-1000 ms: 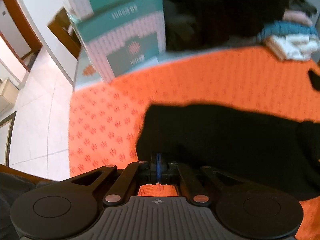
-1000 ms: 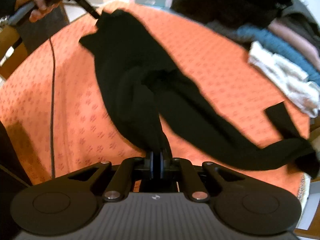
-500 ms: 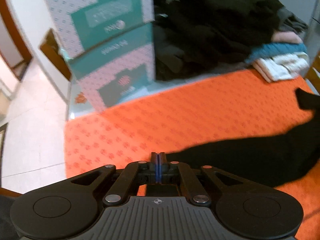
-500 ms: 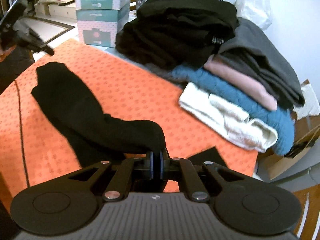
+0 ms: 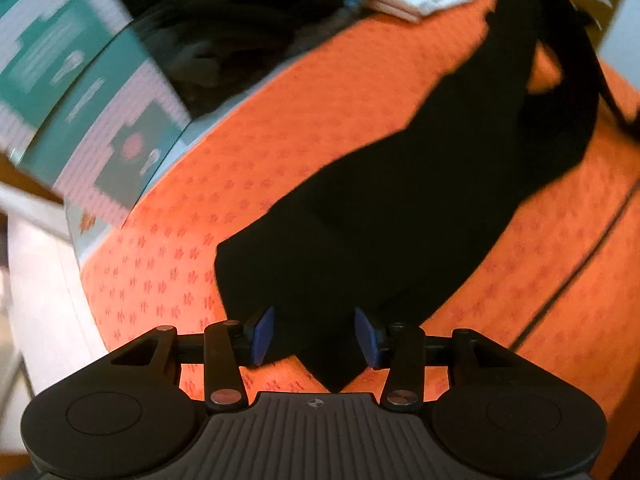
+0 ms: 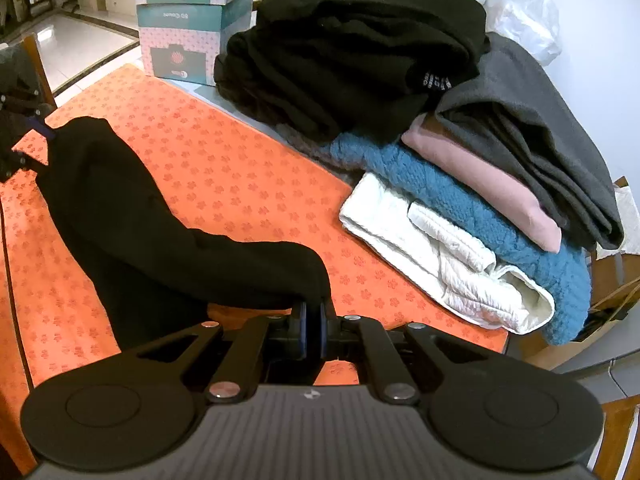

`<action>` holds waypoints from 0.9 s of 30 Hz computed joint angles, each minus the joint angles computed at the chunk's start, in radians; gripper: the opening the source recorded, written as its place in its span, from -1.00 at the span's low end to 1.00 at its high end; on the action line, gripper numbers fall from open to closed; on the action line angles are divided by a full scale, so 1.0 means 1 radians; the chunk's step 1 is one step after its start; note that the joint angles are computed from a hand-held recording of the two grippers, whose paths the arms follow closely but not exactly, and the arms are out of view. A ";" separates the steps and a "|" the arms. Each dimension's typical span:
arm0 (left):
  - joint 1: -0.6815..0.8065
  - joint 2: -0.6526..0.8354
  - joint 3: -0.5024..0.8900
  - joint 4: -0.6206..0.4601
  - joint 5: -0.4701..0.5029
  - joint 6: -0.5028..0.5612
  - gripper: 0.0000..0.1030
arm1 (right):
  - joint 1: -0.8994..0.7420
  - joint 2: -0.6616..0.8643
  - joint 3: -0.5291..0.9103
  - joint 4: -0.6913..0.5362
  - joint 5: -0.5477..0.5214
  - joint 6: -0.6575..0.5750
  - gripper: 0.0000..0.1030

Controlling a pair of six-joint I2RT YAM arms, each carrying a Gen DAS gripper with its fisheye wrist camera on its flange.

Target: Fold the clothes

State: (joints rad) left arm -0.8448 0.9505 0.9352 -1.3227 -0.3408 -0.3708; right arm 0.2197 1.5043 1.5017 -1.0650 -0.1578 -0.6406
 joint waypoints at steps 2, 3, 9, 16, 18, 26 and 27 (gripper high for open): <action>-0.004 0.018 -0.030 0.028 -0.005 0.025 -0.02 | -0.004 -0.002 -0.013 0.012 0.000 0.003 -0.86; -0.005 0.029 -0.044 0.039 -0.005 0.036 -0.02 | -0.006 -0.003 -0.017 0.014 0.000 0.003 -0.86; -0.054 0.040 -0.056 0.041 -0.046 0.036 -0.78 | -0.017 -0.009 -0.037 0.024 0.003 0.005 -0.86; 0.192 0.028 0.128 0.032 0.026 0.148 -0.80 | -0.030 0.020 -0.004 0.038 0.020 -0.031 -0.86; 0.283 0.057 0.169 0.063 0.049 0.228 -0.80 | -0.029 0.049 0.020 0.051 0.033 -0.046 -0.86; 0.516 0.258 0.199 0.252 0.109 0.351 -0.73 | -0.019 0.280 0.153 0.123 0.140 -0.056 -0.89; 0.525 0.275 0.195 0.269 0.109 0.334 -0.65 | -0.019 0.304 0.159 0.138 0.160 -0.050 -0.89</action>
State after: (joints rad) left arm -0.3198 1.2253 1.1302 -1.0535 -0.2316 -0.0367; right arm 0.2009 1.8083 1.6607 -0.9270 0.0026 -0.6906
